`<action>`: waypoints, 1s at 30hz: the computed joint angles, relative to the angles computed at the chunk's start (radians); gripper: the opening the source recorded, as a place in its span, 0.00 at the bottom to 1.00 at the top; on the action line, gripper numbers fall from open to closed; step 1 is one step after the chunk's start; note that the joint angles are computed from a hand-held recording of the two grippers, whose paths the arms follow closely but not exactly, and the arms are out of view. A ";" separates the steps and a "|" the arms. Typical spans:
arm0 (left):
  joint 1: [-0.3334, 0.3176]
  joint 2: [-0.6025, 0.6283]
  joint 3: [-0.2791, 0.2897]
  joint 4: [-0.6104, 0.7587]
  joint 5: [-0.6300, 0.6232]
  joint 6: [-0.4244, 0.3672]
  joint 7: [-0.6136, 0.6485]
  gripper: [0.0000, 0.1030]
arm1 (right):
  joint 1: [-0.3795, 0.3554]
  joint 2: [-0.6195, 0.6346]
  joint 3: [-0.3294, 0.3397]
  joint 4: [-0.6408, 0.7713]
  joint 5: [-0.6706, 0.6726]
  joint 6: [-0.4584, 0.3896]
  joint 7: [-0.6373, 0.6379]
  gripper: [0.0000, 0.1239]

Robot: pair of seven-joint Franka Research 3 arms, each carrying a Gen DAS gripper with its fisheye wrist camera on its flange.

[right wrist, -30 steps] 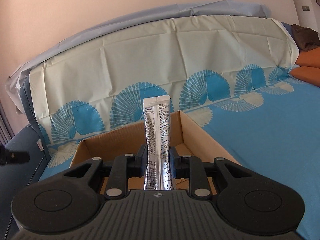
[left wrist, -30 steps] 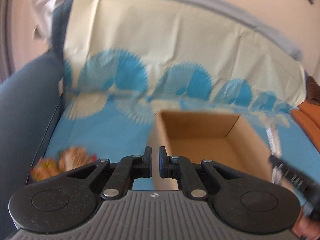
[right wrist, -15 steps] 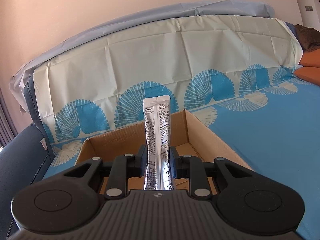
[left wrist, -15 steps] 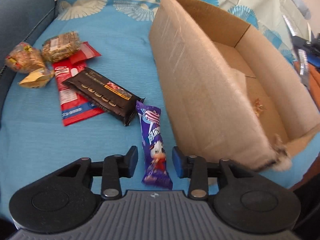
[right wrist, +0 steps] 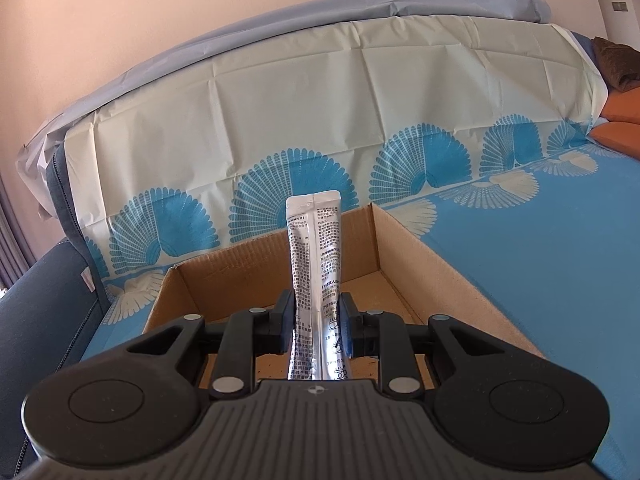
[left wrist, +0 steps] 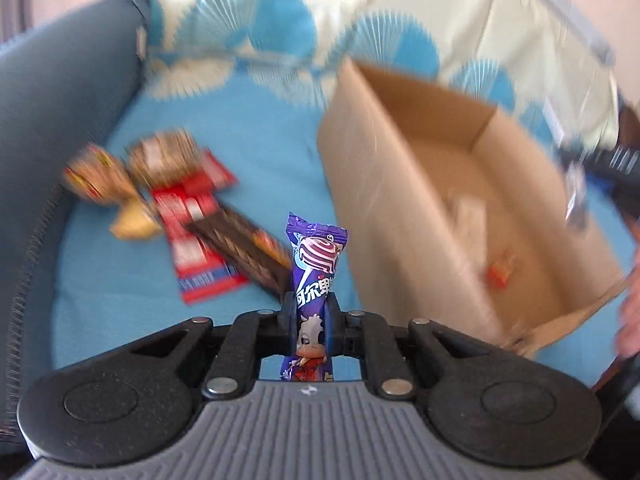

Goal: Organize snacks
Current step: 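Open both grippers to drop the snacks into the box, then move both tools back to the remaining snacks, right gripper toward the chocolate bar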

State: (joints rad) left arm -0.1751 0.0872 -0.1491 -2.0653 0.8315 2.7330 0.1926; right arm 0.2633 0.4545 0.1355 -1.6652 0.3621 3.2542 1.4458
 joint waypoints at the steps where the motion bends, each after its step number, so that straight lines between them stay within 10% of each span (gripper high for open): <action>1: -0.002 -0.020 0.006 0.001 0.034 -0.001 -0.039 0.13 | -0.007 -0.001 0.009 -0.002 -0.002 0.002 -0.004 0.20; 10: -0.025 0.073 0.005 0.299 0.257 0.047 -0.150 0.13 | 0.020 0.000 -0.029 0.001 -0.006 -0.008 0.005 0.20; 17: -0.107 0.274 0.018 0.596 0.142 0.022 0.072 0.14 | 0.044 0.003 -0.071 0.003 -0.011 -0.016 0.024 0.20; 19: -0.118 0.303 0.010 0.632 0.077 -0.002 0.160 0.30 | 0.054 0.005 -0.086 0.005 -0.014 -0.023 0.030 0.24; 21: -0.131 0.305 0.022 0.621 0.041 0.000 0.187 0.48 | 0.131 0.007 -0.182 0.009 -0.030 -0.042 0.067 0.34; 24: -0.171 0.237 0.095 0.506 0.119 0.040 0.091 0.50 | 0.181 0.008 -0.240 0.004 -0.051 -0.038 0.109 0.45; 30: -0.195 0.030 0.153 0.239 0.543 -0.019 -0.316 0.58 | 0.199 0.005 -0.251 -0.005 -0.086 -0.027 0.126 0.48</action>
